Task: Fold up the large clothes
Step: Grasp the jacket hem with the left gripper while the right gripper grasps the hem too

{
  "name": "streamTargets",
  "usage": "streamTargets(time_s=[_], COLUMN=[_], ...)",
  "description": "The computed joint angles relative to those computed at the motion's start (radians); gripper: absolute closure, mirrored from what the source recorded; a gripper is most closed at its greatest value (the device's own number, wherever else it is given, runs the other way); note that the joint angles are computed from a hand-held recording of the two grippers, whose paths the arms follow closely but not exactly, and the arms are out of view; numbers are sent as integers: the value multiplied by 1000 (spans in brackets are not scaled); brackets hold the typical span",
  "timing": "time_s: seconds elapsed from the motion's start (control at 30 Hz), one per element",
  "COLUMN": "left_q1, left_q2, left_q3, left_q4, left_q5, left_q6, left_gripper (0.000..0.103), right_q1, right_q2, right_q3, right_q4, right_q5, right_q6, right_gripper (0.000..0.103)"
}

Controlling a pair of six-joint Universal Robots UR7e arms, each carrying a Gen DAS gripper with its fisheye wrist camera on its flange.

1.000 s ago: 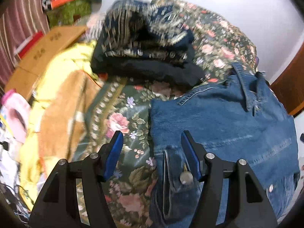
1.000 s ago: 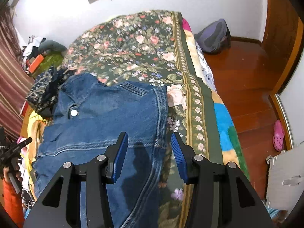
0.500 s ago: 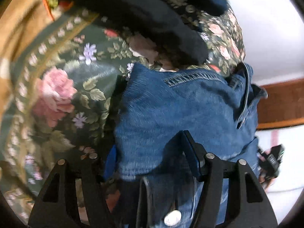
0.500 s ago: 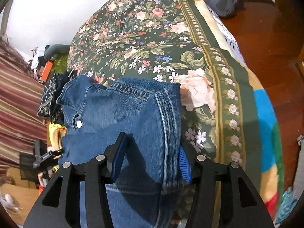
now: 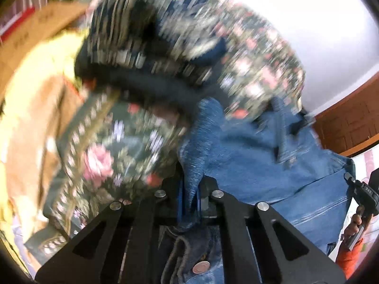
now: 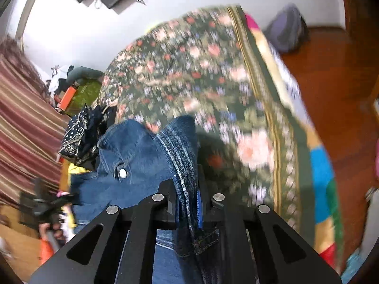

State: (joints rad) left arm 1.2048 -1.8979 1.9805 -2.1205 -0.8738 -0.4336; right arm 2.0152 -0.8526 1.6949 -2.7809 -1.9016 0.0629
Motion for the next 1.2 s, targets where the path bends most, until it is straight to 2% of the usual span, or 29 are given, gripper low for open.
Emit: streamTargets(time_s=[0.07,0.17,0.37,0.53,0.63,0.83,0.93,1.03,1.13,1.2], left_q1=[-81,-185,-256,-218,-177,-55,14,59,63,48], left_q2=[-22,-26,44,109,154,242,268,284,281,272], left_q3=[-6,-31,-87,-123,-136,-148,-155,-163,-151,-133], left_q4=[-11,-5,-66,-196,-257,-291,-303,-294,-301,-314], left_q5=[42,125,187,179,183,238,207,175,184,227], left_q6=[0,42,165,243,274,325,329,330,344,351], left_gripper=[97,97,97,97,97,96,96,94,92,89], right_q1=[35,61,119,103,64,-12,-37,-40,-29,-22], right_q2=[12,23,78,117,133,158,167,179,183,177], right_q3=[-35,-78,-180,-224,-242,-253,-256,-255,-242,-237], right_q4=[-13,-22,-50,-68,-31,28,50,55,25,21], right_q5=[-26,-17,-70,-111,-130,-163,-165,-187,-218,-227], right_q6=[-37,-84,-191,-203,-157,-77,-53,-67,-106,-114], right_gripper=[95,96,96,96,96,96,96,95,94,93])
